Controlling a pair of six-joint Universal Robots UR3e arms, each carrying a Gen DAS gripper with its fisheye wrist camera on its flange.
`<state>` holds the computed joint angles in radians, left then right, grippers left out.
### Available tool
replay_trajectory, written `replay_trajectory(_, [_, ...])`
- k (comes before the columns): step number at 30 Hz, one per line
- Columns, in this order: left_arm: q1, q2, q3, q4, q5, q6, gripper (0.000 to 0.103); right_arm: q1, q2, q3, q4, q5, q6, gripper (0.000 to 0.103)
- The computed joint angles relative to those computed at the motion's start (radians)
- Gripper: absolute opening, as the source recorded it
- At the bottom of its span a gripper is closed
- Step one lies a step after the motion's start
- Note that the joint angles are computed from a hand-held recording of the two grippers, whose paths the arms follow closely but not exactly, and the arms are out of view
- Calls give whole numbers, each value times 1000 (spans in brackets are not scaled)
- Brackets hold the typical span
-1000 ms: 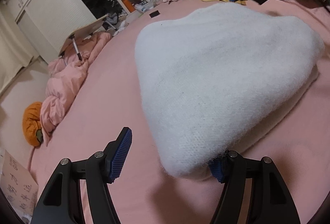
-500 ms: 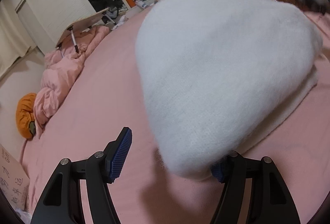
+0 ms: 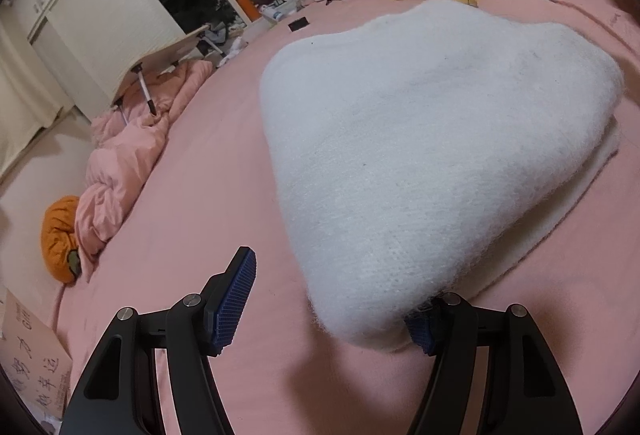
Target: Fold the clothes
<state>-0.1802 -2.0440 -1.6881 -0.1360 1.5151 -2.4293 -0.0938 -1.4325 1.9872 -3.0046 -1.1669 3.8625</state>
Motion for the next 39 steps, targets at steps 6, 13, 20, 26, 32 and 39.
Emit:
replay_trajectory(6, [37,44,-39,-34,-102,-110,38,267,-64,123,-1,-174,229,62])
replay_trajectory(13, [82,37,-84,26,-188,-277,26,293,-65,328,-296,-192,446,62])
replay_trajectory(20, [60,16,-62,10,-152,-290,25,309,-75,285,-238,-226,341,70])
replay_trajectory(26, [103,71,-17,-205,-211,-317,43,323,-126,380,-356,-281,445,70])
replay_trajectory(32, [142,280,-123,-390,-102,-345,77,377,117,565,-1075,-299,838,82])
replay_trajectory(39, [214,571,-354,-561,-141,-281,78,467,381,404,-1198,-386,968,82])
